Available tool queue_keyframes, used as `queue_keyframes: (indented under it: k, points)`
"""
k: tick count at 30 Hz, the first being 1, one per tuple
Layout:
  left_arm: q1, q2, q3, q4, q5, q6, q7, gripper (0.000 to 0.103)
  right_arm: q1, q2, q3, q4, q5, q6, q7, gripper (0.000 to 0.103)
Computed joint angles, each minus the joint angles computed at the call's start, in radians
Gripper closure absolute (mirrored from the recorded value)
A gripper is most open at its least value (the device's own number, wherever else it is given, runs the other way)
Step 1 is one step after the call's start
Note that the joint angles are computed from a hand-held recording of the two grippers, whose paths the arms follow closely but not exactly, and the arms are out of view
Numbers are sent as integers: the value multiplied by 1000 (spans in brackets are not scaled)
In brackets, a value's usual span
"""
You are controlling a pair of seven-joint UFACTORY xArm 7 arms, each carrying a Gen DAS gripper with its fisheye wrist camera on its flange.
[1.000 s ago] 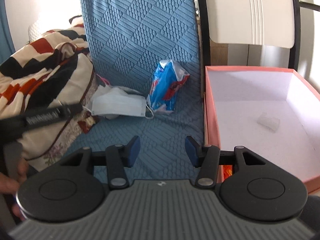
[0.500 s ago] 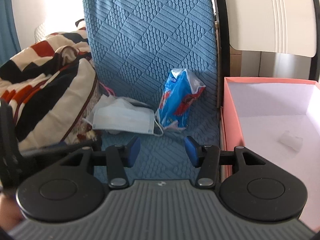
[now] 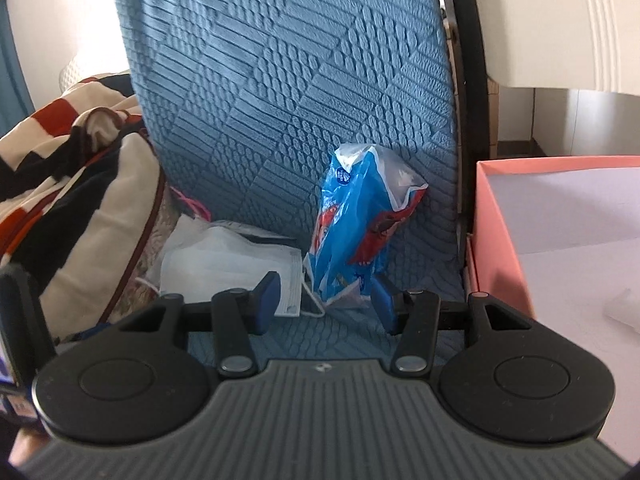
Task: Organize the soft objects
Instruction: 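Grasp the dark red candy packet with left tool while right tool grasps the tissue packet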
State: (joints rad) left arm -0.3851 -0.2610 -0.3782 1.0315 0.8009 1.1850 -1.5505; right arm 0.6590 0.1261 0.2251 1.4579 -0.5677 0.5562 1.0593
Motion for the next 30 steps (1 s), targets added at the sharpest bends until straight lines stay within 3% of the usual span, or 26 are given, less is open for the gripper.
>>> queue_keyframes:
  k: [9, 12, 15, 23, 25, 30]
  points:
    - [12, 62, 60, 34, -52, -22, 9, 20, 3, 136, -37, 127, 109, -26, -78, 51]
    - [26, 47, 68, 14, -56, -45, -49, 20, 22, 177, -58, 179, 121, 11, -96, 51]
    - [33, 63, 68, 27, -64, -22, -57, 20, 28, 207, -71, 211, 148, 27, -107, 51]
    - [43, 74, 87, 15, -76, -56, -92, 21, 44, 276, -101, 284, 181, 68, -144, 51]
    - [49, 74, 102, 4, -110, -82, -98, 25, 49, 295, -103, 304, 186, 86, -161, 51]
    - [52, 91, 94, 9, -79, -47, -140, 42, 60, 313, -117, 321, 191, 95, -176, 55]
